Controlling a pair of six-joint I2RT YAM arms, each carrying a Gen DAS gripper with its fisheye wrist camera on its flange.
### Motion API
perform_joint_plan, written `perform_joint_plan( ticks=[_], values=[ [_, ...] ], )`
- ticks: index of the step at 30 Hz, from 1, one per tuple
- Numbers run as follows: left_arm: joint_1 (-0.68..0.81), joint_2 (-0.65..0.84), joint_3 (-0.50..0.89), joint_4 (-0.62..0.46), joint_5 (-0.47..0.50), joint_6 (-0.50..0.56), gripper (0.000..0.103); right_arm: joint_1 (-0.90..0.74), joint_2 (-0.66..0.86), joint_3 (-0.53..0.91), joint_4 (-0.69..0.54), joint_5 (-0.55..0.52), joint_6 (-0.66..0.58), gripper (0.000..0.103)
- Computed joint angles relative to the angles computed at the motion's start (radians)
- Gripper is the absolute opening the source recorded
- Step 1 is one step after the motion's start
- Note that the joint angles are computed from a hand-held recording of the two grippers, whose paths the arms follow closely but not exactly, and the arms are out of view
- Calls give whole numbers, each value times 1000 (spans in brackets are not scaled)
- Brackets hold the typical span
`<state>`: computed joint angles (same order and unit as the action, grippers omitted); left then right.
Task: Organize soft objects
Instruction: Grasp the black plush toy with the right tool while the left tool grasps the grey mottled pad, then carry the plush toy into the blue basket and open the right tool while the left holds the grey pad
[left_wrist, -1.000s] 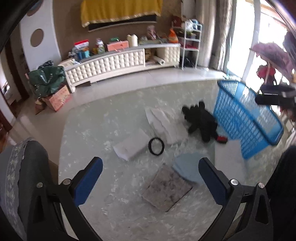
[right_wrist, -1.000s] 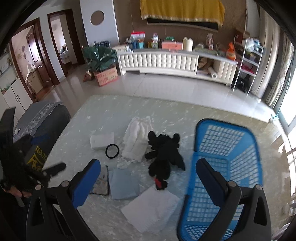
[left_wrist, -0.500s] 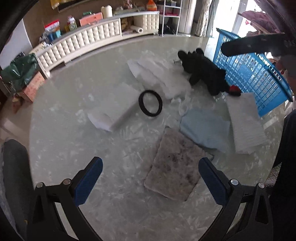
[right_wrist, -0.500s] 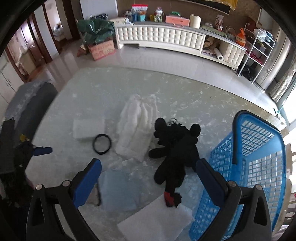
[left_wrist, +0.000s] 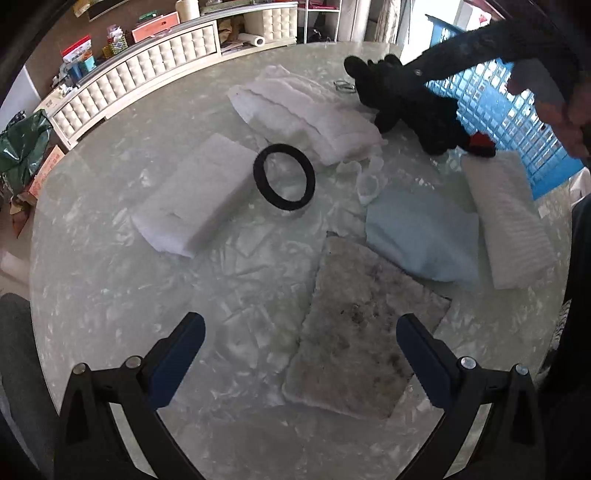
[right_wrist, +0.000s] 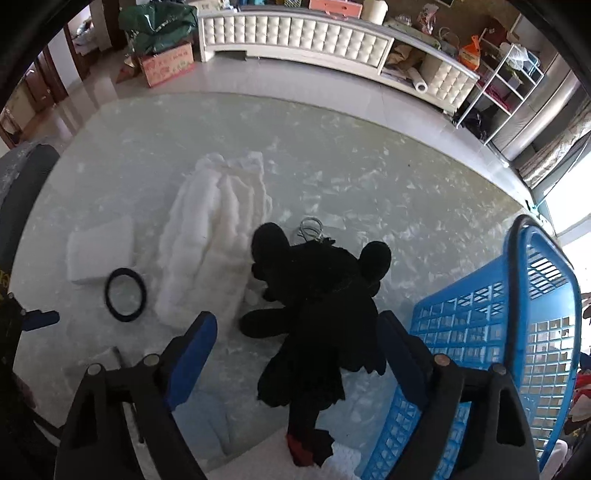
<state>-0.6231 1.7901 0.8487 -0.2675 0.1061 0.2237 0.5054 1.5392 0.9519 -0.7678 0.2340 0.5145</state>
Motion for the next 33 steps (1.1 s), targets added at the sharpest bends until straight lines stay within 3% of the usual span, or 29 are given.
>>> perform_joint_plan(
  ticks=[3, 11, 13, 15, 18, 21, 28, 31, 33],
  values=[
    [-13, 15, 16, -11, 6, -3, 101, -22, 33, 30, -25, -1, -23, 87],
    [-50, 40, 27, -8, 23, -15, 73, -118, 44, 15, -26, -118, -26, 86],
    [-51, 27, 19, -4, 45, -13, 51, -137, 42, 9, -22, -166, -25, 84],
    [-49, 21, 17, -4, 69, -12, 35, -169, 14, -15, -13, -203, -35, 80],
    [-29, 27, 33, -27, 92, -26, 20, -184, -33, -32, -15, -234, -46, 59],
    [-13, 28, 29, -28, 102, -53, 5, -187, -63, -38, -35, -275, -46, 50],
    [8, -43, -17, -35, 124, -49, 5, -150, -132, -66, -44, -265, -10, 46],
    [6, -61, -20, -42, 122, -43, 4, -64, -179, -104, -31, -228, 71, 46],
    [11, -106, -30, -65, 117, -49, 4, -7, -232, -72, -99, -204, 117, 46]
  ],
)
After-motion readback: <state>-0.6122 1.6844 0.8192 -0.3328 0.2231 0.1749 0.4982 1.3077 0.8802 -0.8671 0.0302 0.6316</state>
